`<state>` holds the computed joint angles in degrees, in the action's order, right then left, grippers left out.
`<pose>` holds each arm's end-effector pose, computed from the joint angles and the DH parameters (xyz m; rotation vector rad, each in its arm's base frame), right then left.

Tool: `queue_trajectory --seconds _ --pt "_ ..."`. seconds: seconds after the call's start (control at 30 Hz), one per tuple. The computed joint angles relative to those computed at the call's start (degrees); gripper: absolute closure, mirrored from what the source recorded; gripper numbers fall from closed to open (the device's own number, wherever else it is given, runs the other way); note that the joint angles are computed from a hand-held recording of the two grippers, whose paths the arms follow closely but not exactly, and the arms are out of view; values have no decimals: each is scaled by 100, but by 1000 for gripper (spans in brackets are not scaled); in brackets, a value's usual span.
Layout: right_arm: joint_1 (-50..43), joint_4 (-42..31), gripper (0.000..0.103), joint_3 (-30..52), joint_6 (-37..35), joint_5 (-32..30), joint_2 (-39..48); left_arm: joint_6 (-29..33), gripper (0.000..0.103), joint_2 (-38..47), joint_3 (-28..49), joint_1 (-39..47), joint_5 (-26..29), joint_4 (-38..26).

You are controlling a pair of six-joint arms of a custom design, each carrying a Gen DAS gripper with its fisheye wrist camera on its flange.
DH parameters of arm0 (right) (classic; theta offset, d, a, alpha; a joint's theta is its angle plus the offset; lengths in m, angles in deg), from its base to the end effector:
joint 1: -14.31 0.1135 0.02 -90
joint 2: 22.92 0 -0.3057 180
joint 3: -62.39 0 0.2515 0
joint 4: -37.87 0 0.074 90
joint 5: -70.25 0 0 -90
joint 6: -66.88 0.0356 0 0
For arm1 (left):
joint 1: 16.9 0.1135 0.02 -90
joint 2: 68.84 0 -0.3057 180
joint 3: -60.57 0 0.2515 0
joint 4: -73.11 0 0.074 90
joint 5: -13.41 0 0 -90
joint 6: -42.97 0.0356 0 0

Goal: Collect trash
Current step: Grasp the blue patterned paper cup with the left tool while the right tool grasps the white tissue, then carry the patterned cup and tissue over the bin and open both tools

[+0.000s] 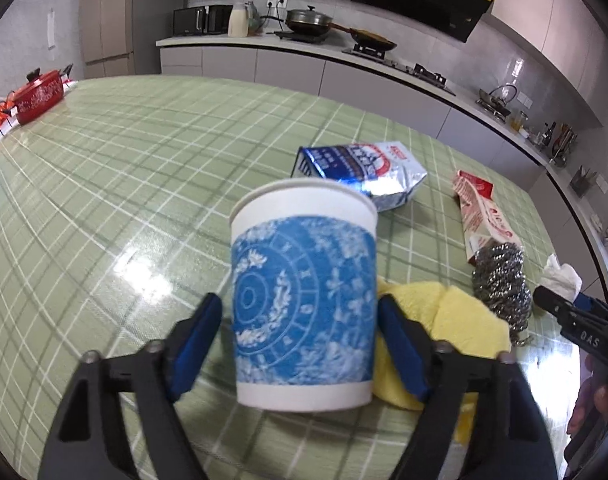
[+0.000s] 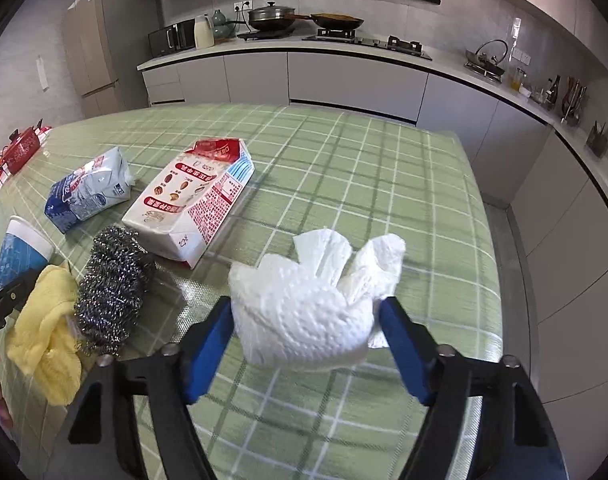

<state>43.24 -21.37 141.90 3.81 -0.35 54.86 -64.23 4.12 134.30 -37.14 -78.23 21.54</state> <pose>0.2372 0.1176 0.3291 0.0805 2.4898 -0.0362 0.2360 -0.0859 0.3242 0.0530 2.4728 -0.2491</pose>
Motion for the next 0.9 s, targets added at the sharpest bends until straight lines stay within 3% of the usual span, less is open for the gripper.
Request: queue_trajectory --seconds 0.03,0.13,0.5,0.7,0.9 --pt "2 10 46 2 -11 -42 22 35 41 -22 -35 53 107 14" --pt "55 40 54 -3 -3 -4 7 106 42 -273 -150 126 133 61" --pt "839 -466 55 118 493 382 -630 58 42 -1040 39 -360 -457 -474" --pt "1610 -1131 55 223 1117 860 -1133 -646 42 -1387 42 -1428 -1167 -898" --pt "2998 -2270 55 462 2320 1587 -1533 -1731 42 -1520 118 -3072 -2137 -1488"
